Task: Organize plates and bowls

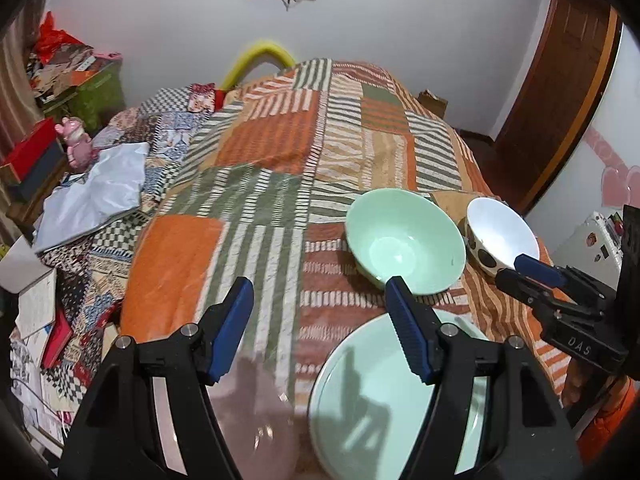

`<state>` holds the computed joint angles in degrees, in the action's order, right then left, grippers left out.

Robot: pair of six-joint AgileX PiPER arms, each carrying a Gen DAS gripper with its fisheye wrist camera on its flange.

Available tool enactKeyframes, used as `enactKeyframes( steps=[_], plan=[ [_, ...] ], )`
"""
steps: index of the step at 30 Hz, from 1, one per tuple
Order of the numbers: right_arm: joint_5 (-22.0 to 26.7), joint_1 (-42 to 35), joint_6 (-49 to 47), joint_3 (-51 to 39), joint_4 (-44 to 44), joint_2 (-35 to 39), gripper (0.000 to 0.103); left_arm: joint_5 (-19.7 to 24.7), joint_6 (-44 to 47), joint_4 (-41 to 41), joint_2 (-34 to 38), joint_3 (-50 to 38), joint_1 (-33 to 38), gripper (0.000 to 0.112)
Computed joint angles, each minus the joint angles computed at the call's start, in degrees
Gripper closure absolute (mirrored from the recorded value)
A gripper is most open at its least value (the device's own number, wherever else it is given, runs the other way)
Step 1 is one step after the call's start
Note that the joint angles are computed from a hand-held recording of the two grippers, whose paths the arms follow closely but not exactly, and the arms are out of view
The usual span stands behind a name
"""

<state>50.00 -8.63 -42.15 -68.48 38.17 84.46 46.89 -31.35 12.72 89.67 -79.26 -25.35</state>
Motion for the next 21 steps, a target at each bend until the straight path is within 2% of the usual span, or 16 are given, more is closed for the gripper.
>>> enactKeyframes(
  steps=[6,16,21],
  plan=[
    [-0.20,0.15,1.09,-1.94,-0.23,4.41,0.055,1.71,4.45,-3.02,9.05,-8.06,0.55,0.045],
    [0.05,1.42,3.18,-5.88,-0.78,10.02,0.055,4.01,9.16,-7.24,19.48,-16.66,2.21,0.045],
    [-1.62,3.14,4.01,-6.42,-2.74,10.97,0.055,5.12,12.80,-10.16,23.33,-20.42,2.77,0.054]
  ],
)
